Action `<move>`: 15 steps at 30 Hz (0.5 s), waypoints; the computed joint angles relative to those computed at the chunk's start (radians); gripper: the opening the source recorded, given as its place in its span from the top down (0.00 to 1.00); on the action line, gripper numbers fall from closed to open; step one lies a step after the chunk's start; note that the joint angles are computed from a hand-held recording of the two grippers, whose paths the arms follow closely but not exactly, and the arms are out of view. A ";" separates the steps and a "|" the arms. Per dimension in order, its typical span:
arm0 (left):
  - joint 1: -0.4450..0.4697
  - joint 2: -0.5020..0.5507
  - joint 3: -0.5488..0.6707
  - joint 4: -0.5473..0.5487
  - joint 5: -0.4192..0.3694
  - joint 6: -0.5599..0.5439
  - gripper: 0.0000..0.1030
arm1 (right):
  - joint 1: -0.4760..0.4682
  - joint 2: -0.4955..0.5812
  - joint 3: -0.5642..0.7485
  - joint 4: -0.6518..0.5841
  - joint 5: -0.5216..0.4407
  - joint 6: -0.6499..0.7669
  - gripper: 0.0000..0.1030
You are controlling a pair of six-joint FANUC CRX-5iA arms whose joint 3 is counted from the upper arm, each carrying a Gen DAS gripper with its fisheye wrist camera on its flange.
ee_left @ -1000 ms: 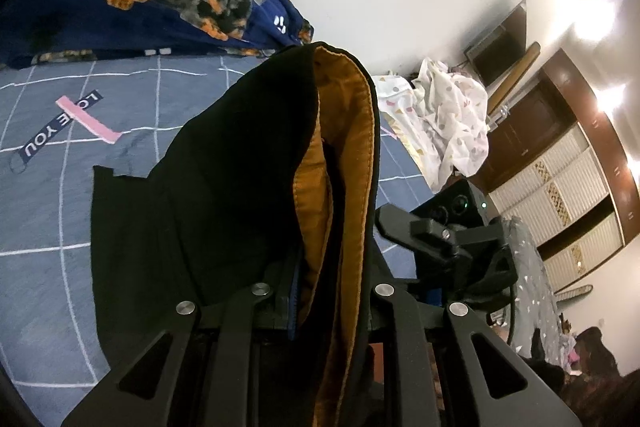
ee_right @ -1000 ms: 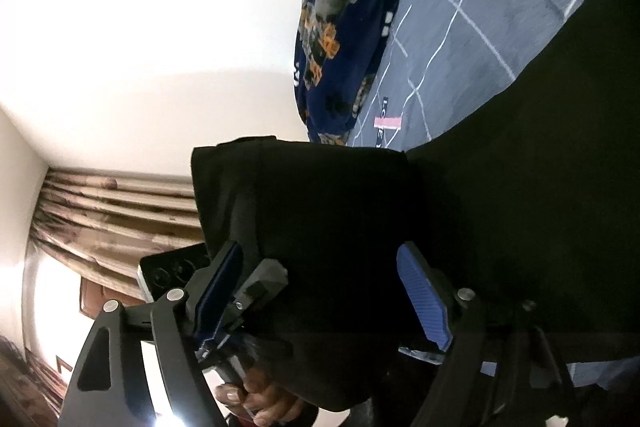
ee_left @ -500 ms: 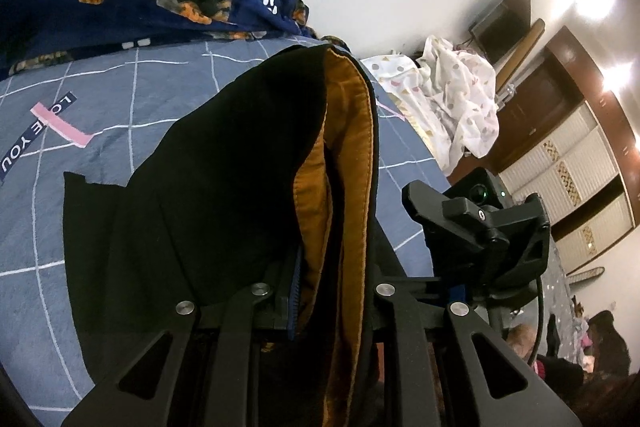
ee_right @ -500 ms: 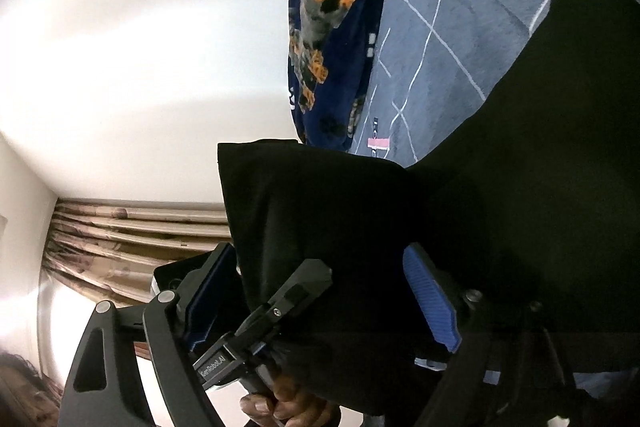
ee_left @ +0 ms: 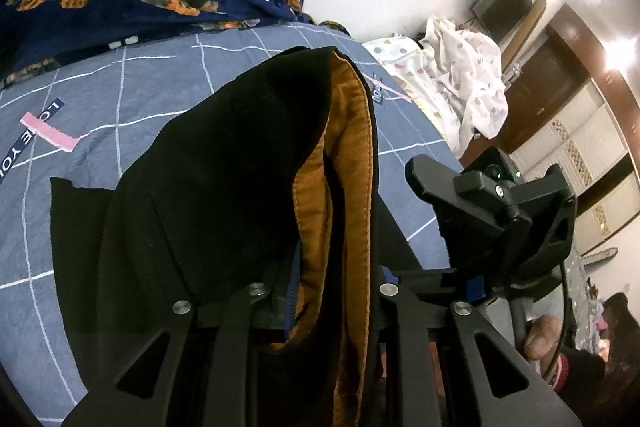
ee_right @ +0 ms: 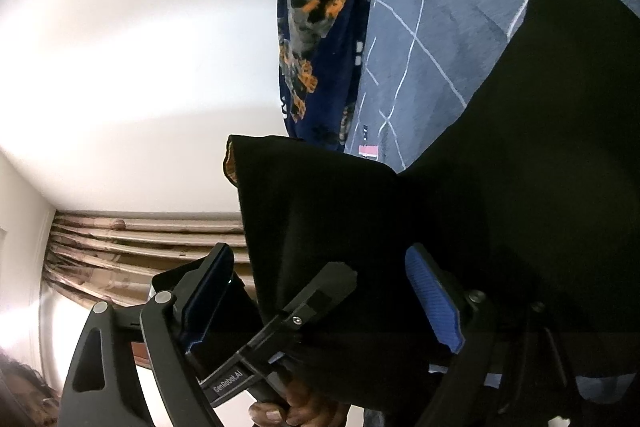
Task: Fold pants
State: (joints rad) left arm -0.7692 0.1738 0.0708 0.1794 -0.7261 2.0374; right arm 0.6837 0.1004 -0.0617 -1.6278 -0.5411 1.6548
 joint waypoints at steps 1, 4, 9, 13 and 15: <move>-0.001 0.005 0.005 -0.002 -0.004 -0.001 0.78 | 0.000 -0.001 -0.002 0.004 0.001 -0.004 0.15; -0.010 0.022 0.028 -0.025 -0.026 0.000 0.77 | -0.003 -0.002 -0.007 0.011 0.002 -0.013 0.15; -0.041 0.059 0.110 -0.117 -0.103 0.027 0.75 | -0.007 -0.005 -0.017 0.016 0.008 -0.024 0.15; -0.043 0.063 0.121 -0.113 -0.126 0.021 0.74 | -0.007 -0.006 -0.018 0.028 0.010 -0.034 0.14; -0.030 0.048 0.100 -0.073 -0.114 0.000 0.73 | -0.002 -0.006 -0.018 0.052 0.016 -0.055 0.14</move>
State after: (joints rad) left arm -0.7991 0.2223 0.1707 0.1064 -0.8401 2.0377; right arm 0.6817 0.0940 -0.0792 -1.5759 -0.5251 1.5998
